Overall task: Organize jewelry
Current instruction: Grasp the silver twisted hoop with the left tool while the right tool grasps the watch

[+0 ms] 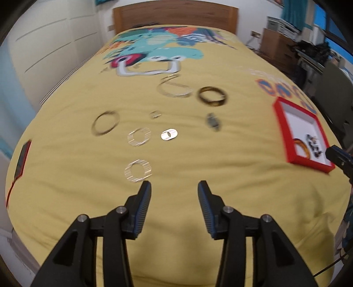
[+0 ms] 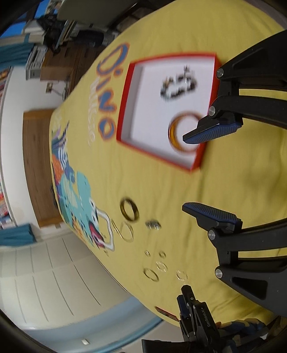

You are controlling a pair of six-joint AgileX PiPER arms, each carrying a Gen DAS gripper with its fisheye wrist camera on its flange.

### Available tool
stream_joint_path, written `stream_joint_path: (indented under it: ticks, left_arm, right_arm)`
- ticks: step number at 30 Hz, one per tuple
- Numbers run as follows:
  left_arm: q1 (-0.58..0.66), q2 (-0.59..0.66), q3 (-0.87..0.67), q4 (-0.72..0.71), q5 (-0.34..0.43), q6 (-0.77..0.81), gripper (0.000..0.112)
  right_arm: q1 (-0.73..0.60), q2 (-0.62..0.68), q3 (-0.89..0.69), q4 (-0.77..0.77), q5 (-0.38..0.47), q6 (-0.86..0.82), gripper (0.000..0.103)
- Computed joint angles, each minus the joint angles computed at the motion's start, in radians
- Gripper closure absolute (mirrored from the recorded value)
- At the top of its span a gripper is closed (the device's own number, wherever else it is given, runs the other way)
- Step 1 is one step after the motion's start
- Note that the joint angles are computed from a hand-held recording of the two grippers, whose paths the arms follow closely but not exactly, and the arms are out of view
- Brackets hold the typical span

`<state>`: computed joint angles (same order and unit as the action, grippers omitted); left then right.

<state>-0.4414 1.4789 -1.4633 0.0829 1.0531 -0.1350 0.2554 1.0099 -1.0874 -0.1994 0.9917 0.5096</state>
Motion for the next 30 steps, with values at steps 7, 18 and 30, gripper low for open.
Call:
stream_joint_path:
  ticks: [7, 18, 30]
  left_arm:
    - [0.198, 0.008, 0.088, -0.109, -0.057, 0.130, 0.069]
    - [0.278, 0.153, 0.033, -0.252, -0.084, 0.265, 0.069]
    - [0.247, 0.300, -0.063, -0.251, -0.082, 0.268, 0.069]
  right_arm:
    - [0.133, 0.170, -0.069, -0.006, -0.048, 0.043, 0.049]
    - [0.091, 0.441, -0.156, 0.144, -0.172, -0.099, 0.049]
    - [0.027, 0.682, -0.317, 0.263, -0.245, -0.214, 0.049]
